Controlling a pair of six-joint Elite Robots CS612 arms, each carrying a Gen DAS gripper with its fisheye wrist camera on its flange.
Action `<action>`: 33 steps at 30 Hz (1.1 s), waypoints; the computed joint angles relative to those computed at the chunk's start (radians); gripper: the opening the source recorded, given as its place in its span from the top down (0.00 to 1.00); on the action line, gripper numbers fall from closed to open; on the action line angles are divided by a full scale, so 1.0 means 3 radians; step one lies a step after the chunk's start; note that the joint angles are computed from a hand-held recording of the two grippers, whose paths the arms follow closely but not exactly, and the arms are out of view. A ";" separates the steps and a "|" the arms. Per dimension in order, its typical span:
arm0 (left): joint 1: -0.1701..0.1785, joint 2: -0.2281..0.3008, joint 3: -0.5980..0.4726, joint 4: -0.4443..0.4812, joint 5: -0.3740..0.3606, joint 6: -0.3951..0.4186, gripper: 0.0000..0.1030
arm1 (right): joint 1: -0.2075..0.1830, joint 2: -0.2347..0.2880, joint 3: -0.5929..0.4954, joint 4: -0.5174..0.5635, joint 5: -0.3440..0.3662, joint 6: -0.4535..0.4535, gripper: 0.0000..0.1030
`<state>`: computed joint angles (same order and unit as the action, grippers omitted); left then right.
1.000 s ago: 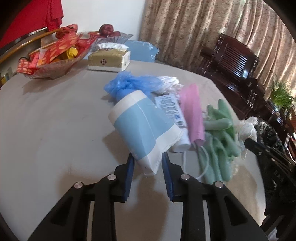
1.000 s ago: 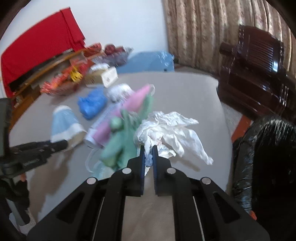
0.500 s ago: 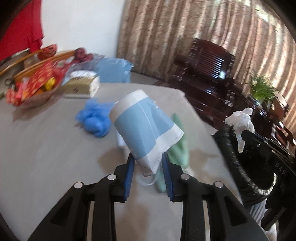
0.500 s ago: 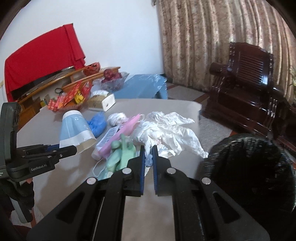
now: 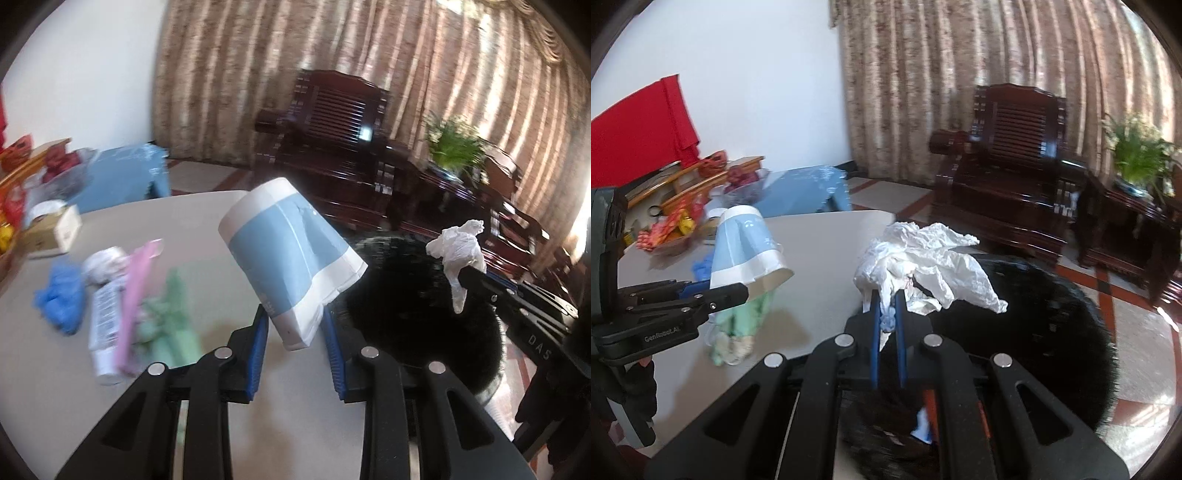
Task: Collect trash
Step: 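Carry the cup and tissues over the bin and release both, then return the right gripper to the table and grasp the green rubber gloves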
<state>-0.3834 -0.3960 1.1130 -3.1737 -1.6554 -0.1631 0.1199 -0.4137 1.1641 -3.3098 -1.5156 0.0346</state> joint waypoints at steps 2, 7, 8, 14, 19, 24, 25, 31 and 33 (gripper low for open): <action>-0.0035 0.0047 -0.0099 0.0048 -0.0049 0.0032 0.71 | -0.0029 -0.0009 0.0034 -0.0012 -0.0056 0.0023 0.93; -0.0112 0.0172 -0.0362 0.0189 -0.0156 0.0061 0.71 | -0.0101 -0.0027 0.0115 -0.0057 -0.0179 0.0096 0.93; -0.0131 0.0205 -0.0432 0.0234 -0.0179 0.0072 0.71 | -0.0113 -0.0029 0.0128 -0.0058 -0.0206 0.0114 0.93; -0.0188 0.0377 -0.0820 0.0591 -0.0433 0.0137 0.55 | -0.0165 -0.0019 0.0160 0.0066 -0.0442 0.0223 0.83; -0.0167 0.0466 -0.1009 0.0837 -0.0754 0.0052 0.38 | -0.0181 -0.0017 0.0227 0.0074 -0.0682 0.0346 0.55; -0.0147 0.0395 -0.0830 0.0697 -0.0613 0.0058 0.33 | -0.0163 -0.0007 0.0250 0.0047 -0.0835 0.0459 0.12; -0.0146 0.0375 -0.0785 0.0653 -0.0552 0.0060 0.31 | -0.0161 0.0000 0.0243 0.0041 -0.0826 0.0480 0.12; -0.0100 0.0156 -0.0245 0.0085 0.0146 0.0250 0.26 | -0.0069 0.0062 0.0097 0.0039 -0.0568 0.0438 0.10; -0.0061 0.0082 -0.0076 -0.0038 0.0324 0.0232 0.26 | -0.0030 0.0095 0.0004 0.0067 -0.0456 0.0378 0.09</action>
